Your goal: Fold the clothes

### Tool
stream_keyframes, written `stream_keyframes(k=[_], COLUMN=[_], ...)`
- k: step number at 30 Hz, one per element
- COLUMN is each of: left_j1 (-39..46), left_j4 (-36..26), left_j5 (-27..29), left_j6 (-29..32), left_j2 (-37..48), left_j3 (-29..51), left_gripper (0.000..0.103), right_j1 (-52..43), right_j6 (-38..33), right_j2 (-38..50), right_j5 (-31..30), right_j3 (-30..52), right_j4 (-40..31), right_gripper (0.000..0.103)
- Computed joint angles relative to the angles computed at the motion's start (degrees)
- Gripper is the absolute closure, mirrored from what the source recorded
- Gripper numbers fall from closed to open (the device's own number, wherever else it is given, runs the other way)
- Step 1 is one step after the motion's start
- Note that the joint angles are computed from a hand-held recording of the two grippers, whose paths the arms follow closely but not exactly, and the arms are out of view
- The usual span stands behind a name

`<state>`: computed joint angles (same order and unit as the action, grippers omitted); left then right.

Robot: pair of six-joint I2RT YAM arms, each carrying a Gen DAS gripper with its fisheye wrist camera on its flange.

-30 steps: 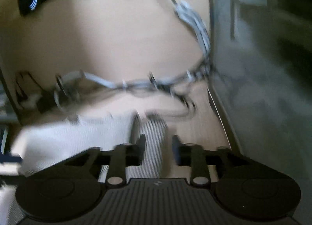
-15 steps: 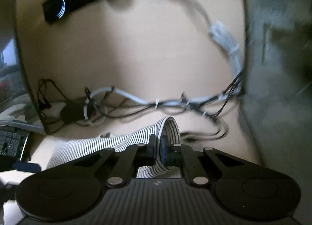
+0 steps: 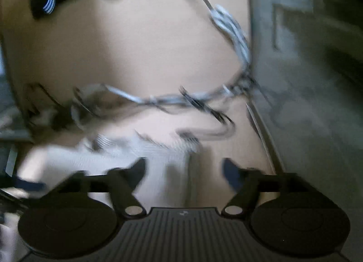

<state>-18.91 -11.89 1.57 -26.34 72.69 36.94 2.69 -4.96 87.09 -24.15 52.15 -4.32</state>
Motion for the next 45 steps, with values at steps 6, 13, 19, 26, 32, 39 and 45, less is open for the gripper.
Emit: stream_keyframes(k=[6, 13, 19, 26, 32, 39, 45], left_j1=[-1.19, 2.25, 5.66, 7.78, 7.57, 21.28, 25.51], left_j4=[-0.37, 0.19, -2.72, -5.0, -5.35, 1.05, 6.56], left_j5=[-1.55, 3.46, 8.76, 10.14, 1.13, 13.01, 19.71], left_j6=[1.23, -0.17, 2.63, 1.19, -1.2, -2.0, -0.07], left_j2=[0.43, -0.85, -0.54, -4.84, -16.91, -4.35, 2.16], left_j3=[-0.04, -0.94, 0.55, -1.15, -4.73, -3.27, -2.65], left_gripper=[0.0, 0.0, 0.0, 0.0, 0.0, 0.004, 0.013], right_j1=[1.38, 6.52, 6.09, 5.07, 2.88, 2.67, 3.82], right_j6=[8.57, 6.86, 1.74, 0.08, -3.17, 5.28, 7.78], right_j2=[6.67, 8.71, 10.11, 9.64, 9.32, 18.56, 29.32], right_j5=[-8.48, 1.85, 1.56, 3.64, 3.81, 0.91, 0.9], right_j3=[1.92, 1.38, 7.83, 6.81, 6.9, 23.04, 34.57], right_j4=[0.27, 0.64, -10.23, -7.88, -8.98, -16.08, -24.12], right_gripper=[0.0, 0.0, 0.0, 0.023, 0.029, 0.029, 0.029])
